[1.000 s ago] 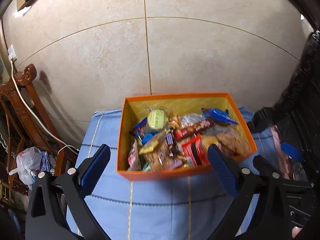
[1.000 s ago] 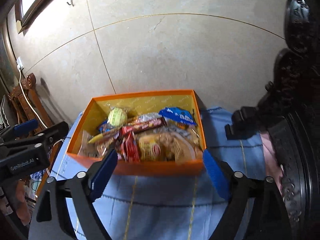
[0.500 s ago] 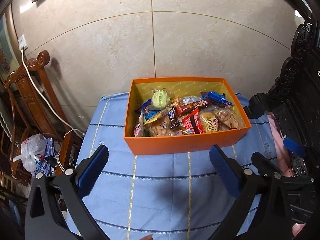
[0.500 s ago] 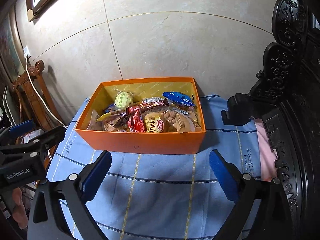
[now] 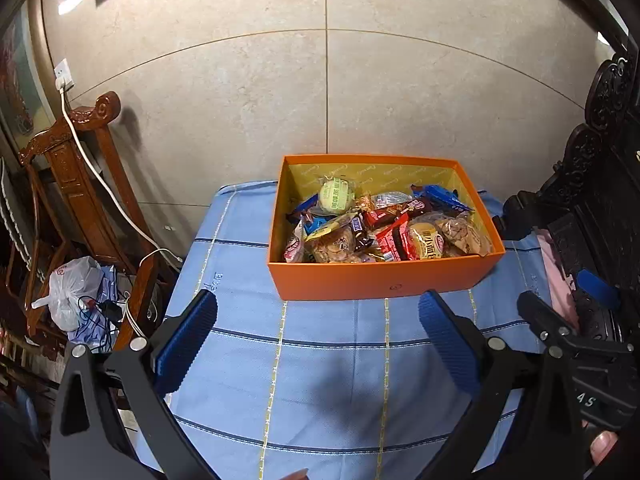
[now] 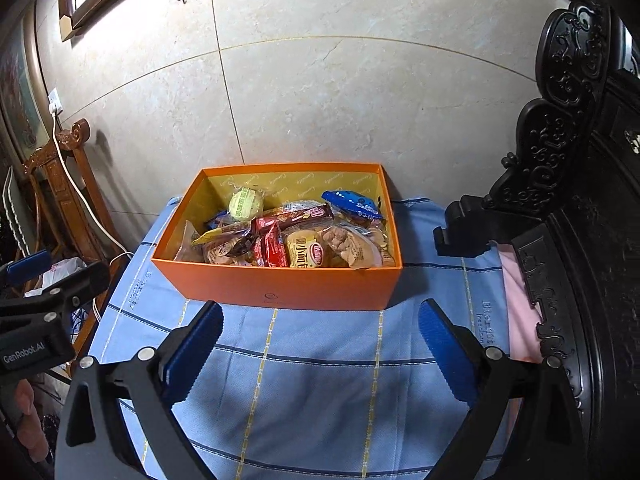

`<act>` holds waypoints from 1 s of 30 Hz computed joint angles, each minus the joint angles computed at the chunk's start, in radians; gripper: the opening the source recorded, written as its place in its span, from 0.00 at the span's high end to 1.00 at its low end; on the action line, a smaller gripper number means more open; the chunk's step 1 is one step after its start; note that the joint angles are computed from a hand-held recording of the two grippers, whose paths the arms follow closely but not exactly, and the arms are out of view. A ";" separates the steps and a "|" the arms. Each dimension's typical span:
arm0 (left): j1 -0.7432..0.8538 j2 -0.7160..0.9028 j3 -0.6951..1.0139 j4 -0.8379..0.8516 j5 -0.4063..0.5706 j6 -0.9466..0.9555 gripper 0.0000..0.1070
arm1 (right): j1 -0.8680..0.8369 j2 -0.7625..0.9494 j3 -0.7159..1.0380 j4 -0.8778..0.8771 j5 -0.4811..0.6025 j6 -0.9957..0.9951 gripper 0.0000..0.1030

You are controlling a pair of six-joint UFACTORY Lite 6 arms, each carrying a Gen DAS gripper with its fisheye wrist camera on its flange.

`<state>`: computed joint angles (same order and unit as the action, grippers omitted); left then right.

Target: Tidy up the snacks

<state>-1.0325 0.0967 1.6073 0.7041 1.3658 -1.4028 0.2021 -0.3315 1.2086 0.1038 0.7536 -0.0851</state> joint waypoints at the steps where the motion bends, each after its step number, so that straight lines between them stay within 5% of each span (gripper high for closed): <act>1: -0.002 -0.005 -0.004 0.001 0.004 -0.003 0.07 | -0.001 -0.003 0.002 -0.001 0.003 0.000 0.04; 30: -0.021 -0.060 -0.047 0.005 0.031 -0.027 0.07 | 0.037 -0.024 0.028 -0.053 0.035 0.046 0.04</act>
<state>-1.0532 0.0370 1.5604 0.7089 1.3966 -1.4297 0.2388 -0.3554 1.2363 0.0513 0.7885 -0.0388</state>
